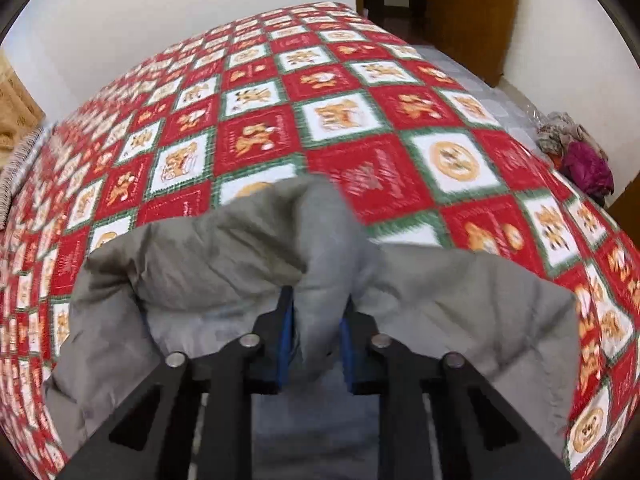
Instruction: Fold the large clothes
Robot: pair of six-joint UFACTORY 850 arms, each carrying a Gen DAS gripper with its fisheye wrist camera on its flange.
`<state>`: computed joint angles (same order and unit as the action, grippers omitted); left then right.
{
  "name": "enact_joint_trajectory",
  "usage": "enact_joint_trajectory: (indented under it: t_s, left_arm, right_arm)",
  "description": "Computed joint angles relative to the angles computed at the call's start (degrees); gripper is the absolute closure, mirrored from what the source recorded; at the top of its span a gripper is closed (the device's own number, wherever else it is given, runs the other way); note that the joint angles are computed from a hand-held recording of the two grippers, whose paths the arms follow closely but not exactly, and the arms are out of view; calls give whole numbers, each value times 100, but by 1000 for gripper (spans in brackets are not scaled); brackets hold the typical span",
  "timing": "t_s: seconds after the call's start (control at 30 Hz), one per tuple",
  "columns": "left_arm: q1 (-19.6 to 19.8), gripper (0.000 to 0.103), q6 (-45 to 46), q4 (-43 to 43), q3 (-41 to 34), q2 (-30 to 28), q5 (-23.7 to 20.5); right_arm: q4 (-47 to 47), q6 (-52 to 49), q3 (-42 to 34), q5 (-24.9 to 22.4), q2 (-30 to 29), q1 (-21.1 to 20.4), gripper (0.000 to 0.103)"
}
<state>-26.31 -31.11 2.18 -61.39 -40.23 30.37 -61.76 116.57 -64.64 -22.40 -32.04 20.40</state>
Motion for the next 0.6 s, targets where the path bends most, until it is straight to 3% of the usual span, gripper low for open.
enact_joint_trajectory:
  t_s: [0.13, 0.2, 0.27, 0.37, 0.43, 0.5, 0.53, 0.6]
  left_arm:
    - [-6, 1, 50, -37, -26, -8, -81]
    - [-21, 1, 157, -118, -66, -16, -183]
    - [-48, 1, 349, -279, -109, -18, -303]
    - [-93, 1, 779, -570, -157, 57, -600]
    - [-160, 1, 1542, -1072, -92, 250, -706]
    - [-242, 1, 2001, -1368, 74, 552, -366]
    - [-264, 1, 1870, -1173, 57, 698, -267]
    - [-278, 1, 1253, -414, -320, 704, -542]
  right_arm:
    - [-750, 1018, 946, 24, 636, 100, 87]
    - [-1006, 1415, 1305, -84, 752, 190, 87]
    - [-1968, 2456, 1569, -62, 644, 217, 88]
    - [-3336, 3749, 1758, -1091, 342, 641, 87]
    - [-3149, 3587, 1661, -1514, 208, 814, 86]
    - [-2809, 3208, 1544, -1620, 157, 849, 84]
    - [-2819, 3217, 1547, -1654, 157, 855, 83]
    - [-3029, 3468, 1640, -1658, 204, 837, 83]
